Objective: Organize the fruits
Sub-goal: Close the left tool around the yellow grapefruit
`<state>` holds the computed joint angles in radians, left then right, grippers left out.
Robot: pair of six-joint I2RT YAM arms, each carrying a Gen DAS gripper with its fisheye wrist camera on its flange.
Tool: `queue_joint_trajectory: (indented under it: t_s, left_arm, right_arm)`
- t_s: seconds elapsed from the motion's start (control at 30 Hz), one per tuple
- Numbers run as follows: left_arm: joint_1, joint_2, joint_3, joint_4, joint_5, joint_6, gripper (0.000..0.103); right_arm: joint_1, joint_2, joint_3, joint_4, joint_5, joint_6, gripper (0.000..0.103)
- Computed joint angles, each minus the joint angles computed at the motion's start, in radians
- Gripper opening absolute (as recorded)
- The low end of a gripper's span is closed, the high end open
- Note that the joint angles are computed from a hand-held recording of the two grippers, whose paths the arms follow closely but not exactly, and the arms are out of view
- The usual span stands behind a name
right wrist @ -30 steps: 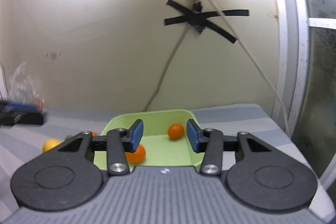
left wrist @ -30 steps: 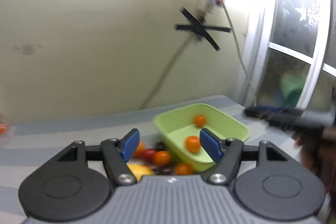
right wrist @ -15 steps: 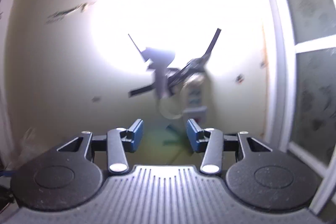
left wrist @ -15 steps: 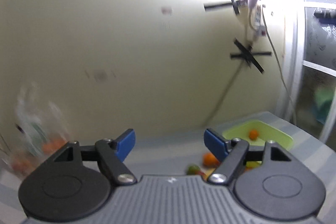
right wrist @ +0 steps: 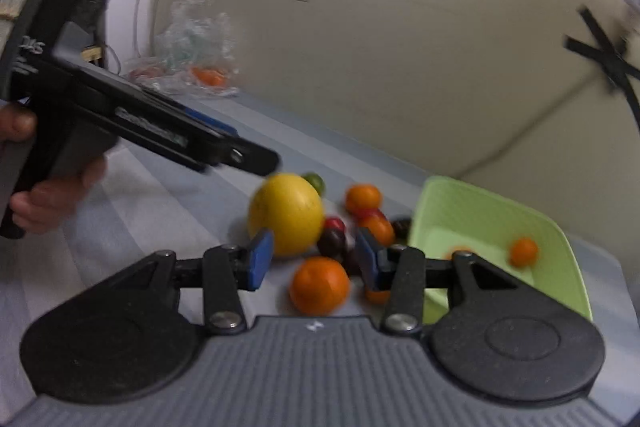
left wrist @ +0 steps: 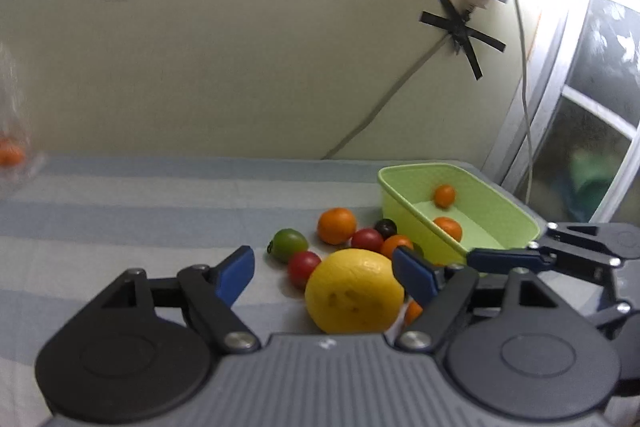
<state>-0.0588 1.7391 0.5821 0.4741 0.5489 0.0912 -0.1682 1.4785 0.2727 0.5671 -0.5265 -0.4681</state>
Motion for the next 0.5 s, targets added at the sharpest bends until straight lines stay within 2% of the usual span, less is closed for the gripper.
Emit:
queue_joint_trajectory:
  t_s: [0.13,0.23,0.27,0.33,0.4,0.5]
  left_arm:
    - [0.064,0.087,0.053,-0.039,0.129,-0.03,0.08]
    - [0.077,0.14,0.083,-0.044,0.174,-0.06,0.08]
    - [0.078,0.153,0.093,-0.046,0.191,-0.071,0.076]
    - [0.09,0.167,0.103,-0.069,0.245,-0.059,0.069]
    - [0.087,0.146,0.086,-0.078,0.24,-0.038,0.069]
    - [0.106,0.105,0.038,-0.087,0.255,0.002,0.069]
  right_arm:
    - [0.052,0.122,0.102,0.015,0.029,-0.017,0.048]
    - [0.091,0.164,0.112,0.045,0.06,-0.028,0.051]
    - [0.086,0.155,0.099,0.061,0.041,-0.02,0.051]
    - [0.093,0.148,0.121,0.002,0.014,-0.023,0.049]
    - [0.105,0.13,0.121,-0.046,0.002,-0.028,0.052]
    - [0.138,0.07,0.046,0.002,0.028,-0.049,0.052]
